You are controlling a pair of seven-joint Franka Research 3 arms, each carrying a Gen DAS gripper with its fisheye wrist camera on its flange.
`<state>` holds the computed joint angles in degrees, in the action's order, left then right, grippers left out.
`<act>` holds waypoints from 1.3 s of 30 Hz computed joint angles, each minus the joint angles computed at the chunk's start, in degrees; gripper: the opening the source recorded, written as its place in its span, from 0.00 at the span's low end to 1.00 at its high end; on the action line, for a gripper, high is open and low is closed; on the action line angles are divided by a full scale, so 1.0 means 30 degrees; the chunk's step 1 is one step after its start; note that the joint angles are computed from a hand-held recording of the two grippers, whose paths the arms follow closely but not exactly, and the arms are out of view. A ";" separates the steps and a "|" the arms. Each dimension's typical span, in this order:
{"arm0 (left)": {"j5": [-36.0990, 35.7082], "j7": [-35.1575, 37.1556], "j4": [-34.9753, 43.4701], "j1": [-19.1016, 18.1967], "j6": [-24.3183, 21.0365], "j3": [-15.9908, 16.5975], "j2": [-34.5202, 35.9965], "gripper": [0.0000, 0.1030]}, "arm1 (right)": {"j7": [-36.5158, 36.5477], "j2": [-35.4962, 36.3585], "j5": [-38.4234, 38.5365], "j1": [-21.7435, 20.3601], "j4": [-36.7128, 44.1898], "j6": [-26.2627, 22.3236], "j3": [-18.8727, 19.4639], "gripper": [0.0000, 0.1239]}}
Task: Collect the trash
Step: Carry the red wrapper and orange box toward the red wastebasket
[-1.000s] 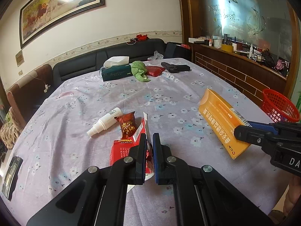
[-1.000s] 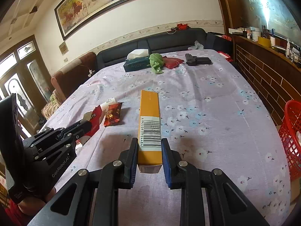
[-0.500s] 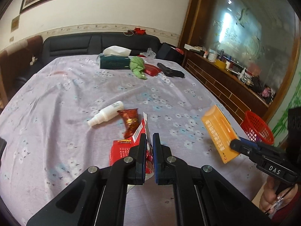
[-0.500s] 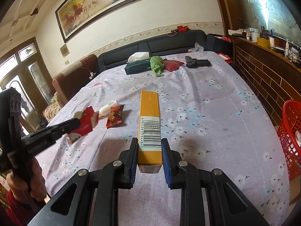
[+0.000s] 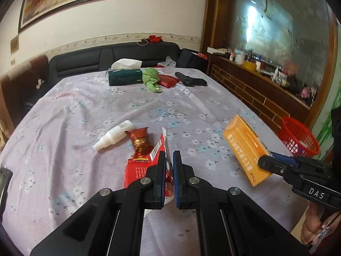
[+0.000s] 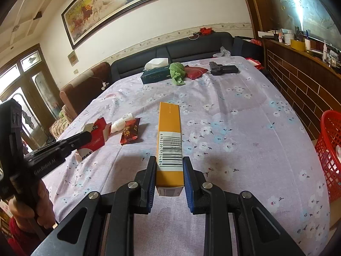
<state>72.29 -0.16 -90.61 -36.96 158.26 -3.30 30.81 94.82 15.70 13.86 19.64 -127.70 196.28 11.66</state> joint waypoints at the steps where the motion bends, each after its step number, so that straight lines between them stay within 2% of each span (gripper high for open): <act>1: -0.0089 0.0453 0.0401 -0.0134 -0.0356 -0.0083 0.0283 0.05 | 0.0024 -0.0031 -0.0010 -0.0025 -0.0040 0.0005 0.0018 0.20; 8: -0.0989 0.2607 0.2428 -0.1035 -0.1812 0.0003 0.1700 0.05 | 0.0384 -0.0210 -0.0344 -0.0475 -0.0378 0.0196 0.0220 0.20; 13: -0.1476 0.3349 0.3129 -0.1444 -0.2145 0.0259 0.2197 0.05 | 0.0903 -0.0234 -0.0755 -0.0965 -0.0510 0.0208 0.0459 0.20; 23: -0.2341 0.4271 0.3804 -0.1822 -0.2225 0.0536 0.2667 0.05 | 0.1234 -0.0347 -0.0935 -0.0812 -0.0658 0.0283 0.0262 0.21; 39: -0.3162 0.5074 0.4605 -0.2011 -0.1944 0.0707 0.3109 0.05 | 0.2793 -0.0595 -0.2443 -0.2007 -0.1189 0.0713 0.0798 0.21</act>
<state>62.80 15.06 -76.80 -43.00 152.43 -1.18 40.14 103.20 13.91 6.53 13.61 -131.26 198.42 14.06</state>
